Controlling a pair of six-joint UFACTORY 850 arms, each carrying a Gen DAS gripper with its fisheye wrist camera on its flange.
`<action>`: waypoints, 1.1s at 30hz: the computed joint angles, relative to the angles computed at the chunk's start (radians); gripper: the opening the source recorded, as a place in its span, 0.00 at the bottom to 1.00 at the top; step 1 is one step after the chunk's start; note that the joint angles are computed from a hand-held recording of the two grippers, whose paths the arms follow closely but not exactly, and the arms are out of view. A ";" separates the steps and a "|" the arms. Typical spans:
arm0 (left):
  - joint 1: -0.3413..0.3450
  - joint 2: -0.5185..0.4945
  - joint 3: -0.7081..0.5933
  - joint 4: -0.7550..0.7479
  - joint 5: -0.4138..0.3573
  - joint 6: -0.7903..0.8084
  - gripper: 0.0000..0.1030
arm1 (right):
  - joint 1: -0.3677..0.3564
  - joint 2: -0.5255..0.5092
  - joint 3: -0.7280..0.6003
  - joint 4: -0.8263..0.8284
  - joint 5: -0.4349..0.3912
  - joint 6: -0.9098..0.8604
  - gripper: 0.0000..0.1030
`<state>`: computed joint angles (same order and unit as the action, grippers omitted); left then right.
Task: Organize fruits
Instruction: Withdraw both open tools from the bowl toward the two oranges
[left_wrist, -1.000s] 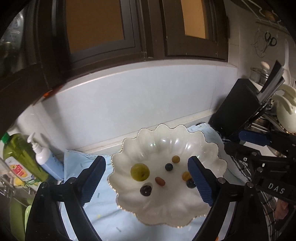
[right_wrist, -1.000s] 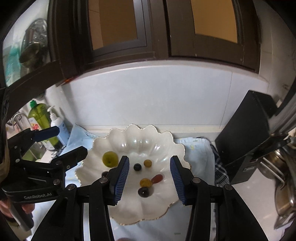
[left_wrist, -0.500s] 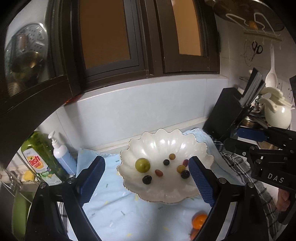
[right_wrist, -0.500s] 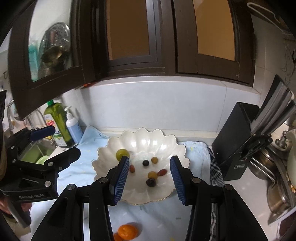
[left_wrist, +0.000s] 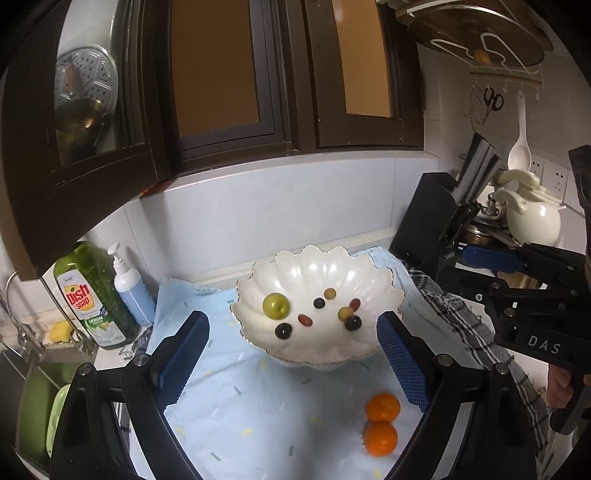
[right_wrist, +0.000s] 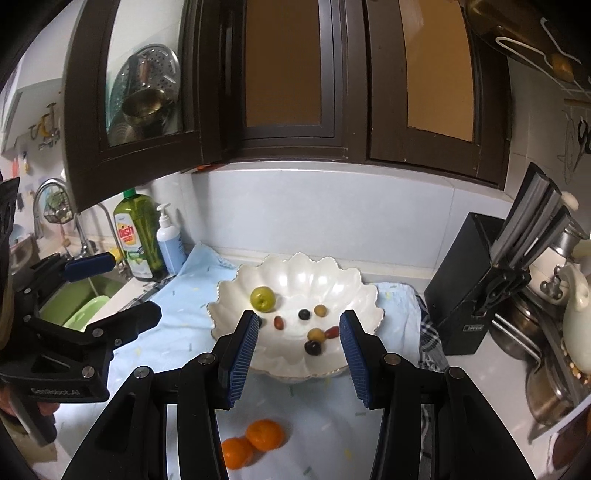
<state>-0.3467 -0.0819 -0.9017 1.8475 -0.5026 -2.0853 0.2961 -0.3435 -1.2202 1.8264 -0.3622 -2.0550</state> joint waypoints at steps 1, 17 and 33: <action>-0.006 0.004 0.009 0.000 -0.009 -0.004 0.90 | 0.000 0.002 0.007 -0.004 -0.005 0.000 0.46; -0.061 -0.006 0.108 0.085 -0.004 -0.125 0.90 | -0.022 0.000 0.099 -0.077 -0.059 0.020 0.46; -0.089 -0.079 0.135 0.247 0.037 -0.257 0.85 | -0.025 -0.080 0.094 -0.249 -0.086 0.152 0.46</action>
